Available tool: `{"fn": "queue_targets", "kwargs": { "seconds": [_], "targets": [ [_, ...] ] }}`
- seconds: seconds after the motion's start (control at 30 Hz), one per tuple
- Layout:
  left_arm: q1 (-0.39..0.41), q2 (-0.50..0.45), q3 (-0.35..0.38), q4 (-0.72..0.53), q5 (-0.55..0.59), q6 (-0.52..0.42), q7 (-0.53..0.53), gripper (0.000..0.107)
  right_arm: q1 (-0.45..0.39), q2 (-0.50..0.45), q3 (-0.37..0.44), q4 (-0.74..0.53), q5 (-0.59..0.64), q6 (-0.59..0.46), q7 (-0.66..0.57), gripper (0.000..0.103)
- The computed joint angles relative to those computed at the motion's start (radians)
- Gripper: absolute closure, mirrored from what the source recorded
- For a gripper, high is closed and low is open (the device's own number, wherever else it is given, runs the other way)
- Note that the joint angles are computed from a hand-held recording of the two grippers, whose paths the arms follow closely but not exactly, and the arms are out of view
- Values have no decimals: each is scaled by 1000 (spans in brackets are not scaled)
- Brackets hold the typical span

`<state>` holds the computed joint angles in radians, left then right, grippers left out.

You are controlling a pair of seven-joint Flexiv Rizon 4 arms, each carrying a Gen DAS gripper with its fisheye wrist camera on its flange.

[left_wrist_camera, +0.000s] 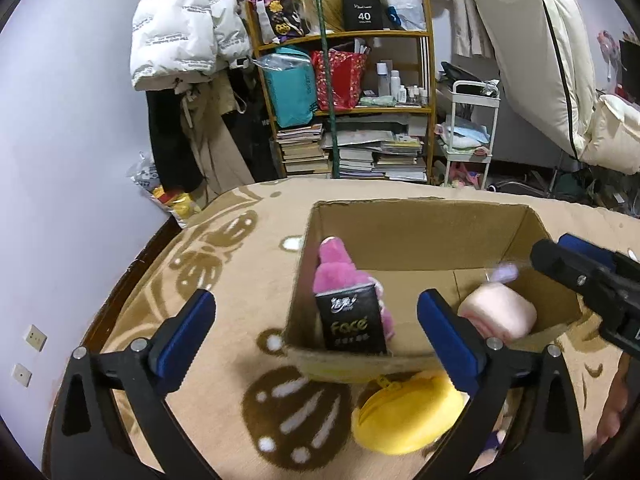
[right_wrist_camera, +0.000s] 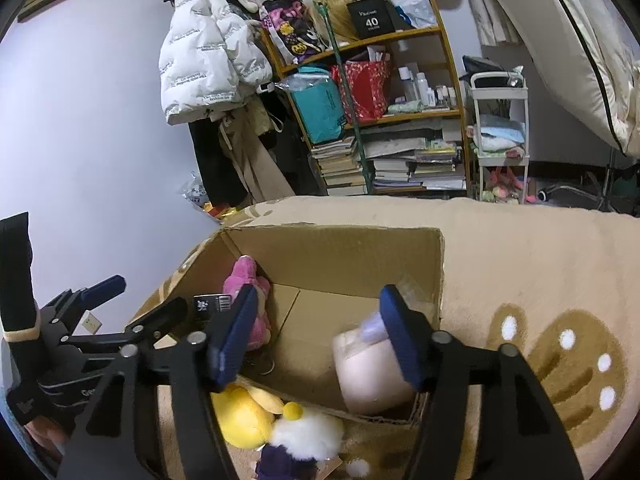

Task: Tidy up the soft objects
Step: 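Withdraw both tools up out of the box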

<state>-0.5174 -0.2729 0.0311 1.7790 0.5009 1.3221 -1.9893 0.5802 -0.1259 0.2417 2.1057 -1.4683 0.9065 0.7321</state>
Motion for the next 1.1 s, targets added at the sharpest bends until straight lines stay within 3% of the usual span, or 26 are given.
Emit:
{"fn": "queue_targets", "kwargs": {
  "seconds": [0.07, 0.27, 0.57, 0.93, 1.1],
  "targets": [
    [-12, 26, 19, 15, 35, -8, -27, 7, 10, 4, 8, -4, 15, -25, -15, 20],
    [8, 106, 3, 59, 114, -32, -103, 7, 43, 38, 41, 7, 79, -97, -21, 5],
    [88, 225, -90, 178, 80, -49, -117, 6, 95, 92, 98, 16, 197, -201, -68, 0],
    [130, 313, -161, 354, -261, -59, 134, 6, 152, 116, 148, 20, 340, -263, -99, 0],
    [139, 313, -178, 370, -290, -82, 157, 6, 164, 104, 148, 19, 392, -240, -115, 0]
  ]
}}
